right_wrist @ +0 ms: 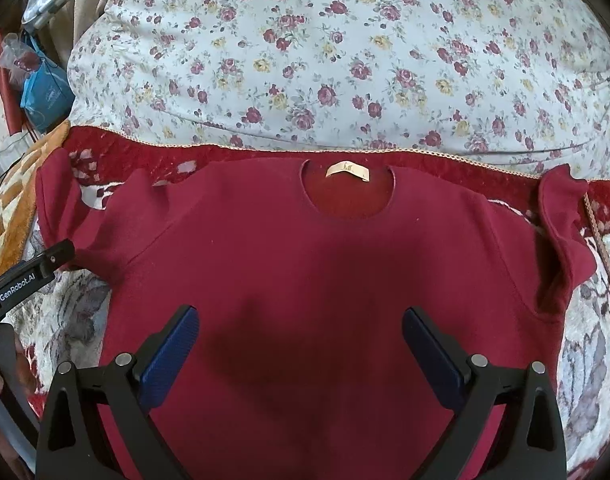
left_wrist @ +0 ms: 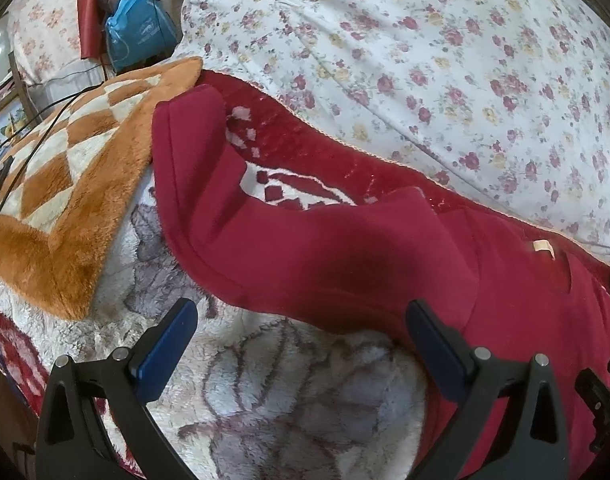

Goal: Fold small clothes

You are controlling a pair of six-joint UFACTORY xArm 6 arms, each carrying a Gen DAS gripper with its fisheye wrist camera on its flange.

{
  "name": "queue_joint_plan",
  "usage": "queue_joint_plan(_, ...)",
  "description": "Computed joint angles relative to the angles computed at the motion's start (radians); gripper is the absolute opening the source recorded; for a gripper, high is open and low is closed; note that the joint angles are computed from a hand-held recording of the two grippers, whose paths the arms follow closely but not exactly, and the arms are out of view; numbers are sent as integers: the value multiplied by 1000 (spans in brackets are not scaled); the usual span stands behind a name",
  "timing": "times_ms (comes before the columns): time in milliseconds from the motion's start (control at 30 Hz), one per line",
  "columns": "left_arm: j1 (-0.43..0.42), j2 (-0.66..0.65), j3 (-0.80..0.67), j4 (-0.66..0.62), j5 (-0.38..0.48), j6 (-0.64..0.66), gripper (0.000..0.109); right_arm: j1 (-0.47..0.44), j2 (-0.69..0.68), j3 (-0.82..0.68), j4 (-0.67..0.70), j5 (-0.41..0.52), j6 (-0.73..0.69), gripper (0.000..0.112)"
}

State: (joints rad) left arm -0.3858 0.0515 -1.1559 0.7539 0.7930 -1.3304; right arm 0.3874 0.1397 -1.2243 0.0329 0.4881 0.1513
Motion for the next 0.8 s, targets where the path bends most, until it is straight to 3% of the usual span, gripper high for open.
queue_joint_plan(800,38,9,3,-3,-2,-10,103,5,16,-15,27,11,-26,103)
